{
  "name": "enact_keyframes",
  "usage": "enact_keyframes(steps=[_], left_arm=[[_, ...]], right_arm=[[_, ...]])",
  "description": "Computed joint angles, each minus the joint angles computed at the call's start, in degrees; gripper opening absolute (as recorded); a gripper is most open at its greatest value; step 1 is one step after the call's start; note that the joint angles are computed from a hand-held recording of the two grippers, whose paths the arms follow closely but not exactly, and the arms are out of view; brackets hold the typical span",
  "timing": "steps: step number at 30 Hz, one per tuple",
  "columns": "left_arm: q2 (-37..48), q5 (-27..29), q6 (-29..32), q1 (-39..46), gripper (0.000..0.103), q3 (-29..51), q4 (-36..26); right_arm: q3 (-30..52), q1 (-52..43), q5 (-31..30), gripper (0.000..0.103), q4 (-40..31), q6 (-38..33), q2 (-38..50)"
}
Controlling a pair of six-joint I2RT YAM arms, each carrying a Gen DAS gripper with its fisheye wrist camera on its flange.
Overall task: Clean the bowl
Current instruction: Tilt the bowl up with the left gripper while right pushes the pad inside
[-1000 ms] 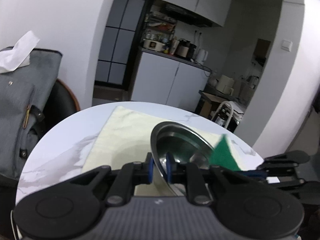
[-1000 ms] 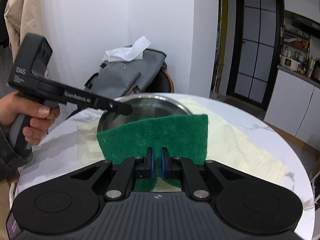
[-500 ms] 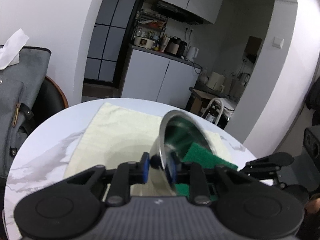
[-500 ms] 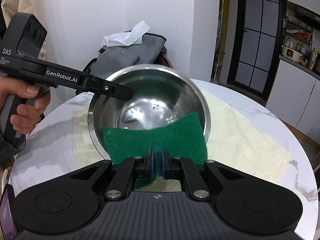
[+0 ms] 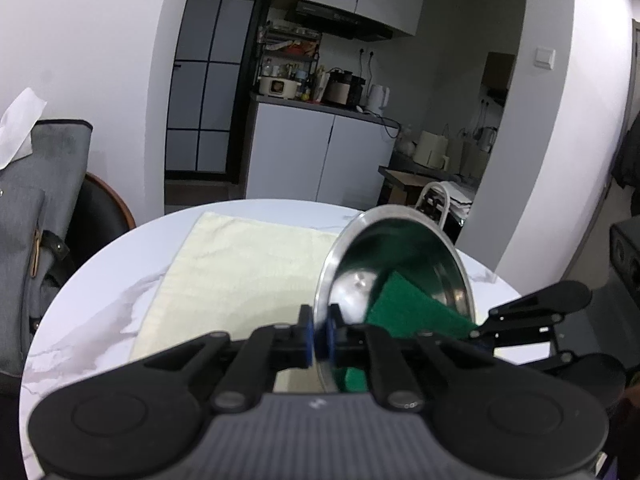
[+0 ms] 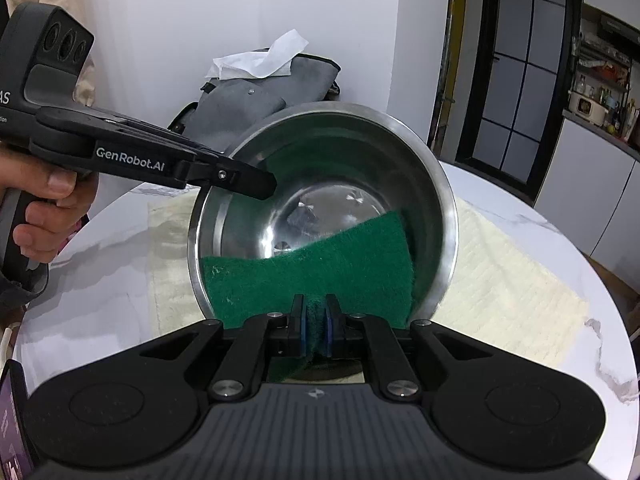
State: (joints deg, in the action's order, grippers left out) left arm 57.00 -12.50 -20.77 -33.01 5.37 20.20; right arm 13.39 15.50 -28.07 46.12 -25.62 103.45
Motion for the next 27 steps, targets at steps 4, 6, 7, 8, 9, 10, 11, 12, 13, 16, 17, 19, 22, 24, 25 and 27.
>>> enact_keyframes(steps=[4,6,7,8,9,10,11,12,13,16,17,19,22,24,25,27], left_arm=[[0.6,0.3,0.9,0.6,0.007,-0.3,1.0],[1.2,-0.1,1.0,0.4,0.007,-0.2,1.4],[1.2,-0.2,1.0,0.3,0.007,-0.2,1.4],[1.1,-0.4,1.0,0.1,0.007,-0.3,1.3],[1.0,-0.5,1.0,0.0,0.008,-0.3,1.2],[0.9,-0.7,1.1,-0.1,0.008,-0.4,1.2],[0.8,-0.7,1.2,-0.2,0.008,-0.4,1.2],[0.6,-0.9,1.3,-0.4,0.008,-0.5,1.1],[0.4,-1.1,1.3,-0.6,0.008,-0.5,0.9],[-0.2,-2.1,1.3,-1.6,0.008,-0.4,0.1],[-0.4,-2.3,1.2,-1.9,0.008,-0.4,-0.1],[-0.5,-2.6,1.5,-2.4,0.008,-0.3,-0.2],[-0.2,-2.9,1.9,-2.7,0.008,-0.1,-0.1],[0.2,-2.7,2.3,-2.5,0.008,-0.1,0.2],[0.4,-2.4,2.4,-2.2,0.008,-0.2,0.5],[0.4,-2.4,2.5,-2.2,0.008,-0.1,0.6]], right_arm=[[-1.2,0.1,0.0,0.047,2.2,0.8,-0.6],[-1.9,-0.2,-0.8,0.053,3.9,0.8,-0.7],[-2.3,-0.1,-0.7,0.054,4.7,0.7,-0.9],[-2.6,0.1,-0.5,0.054,5.3,0.6,-1.0],[-3.0,0.3,0.0,0.054,5.8,0.2,-1.1],[-3.3,0.5,0.6,0.054,6.4,-0.2,-1.1],[-3.7,0.8,1.1,0.054,6.9,-0.7,-1.1],[-3.9,1.0,1.6,0.054,7.3,-1.1,-1.0],[-3.9,1.1,1.8,0.054,7.3,-1.7,-0.6],[-3.7,1.9,2.8,0.055,9.0,-2.7,1.5],[-3.8,1.8,2.7,0.055,9.6,-3.2,2.0],[-4.0,1.5,2.0,0.056,10.6,-3.4,2.4],[-3.9,1.8,2.2,0.064,12.4,-3.8,3.8],[-3.9,2.0,2.8,0.064,13.9,-4.4,5.1],[-4.0,1.8,2.6,0.064,14.6,-4.7,5.5],[-4.4,1.5,2.0,0.065,15.1,-4.7,5.1]])
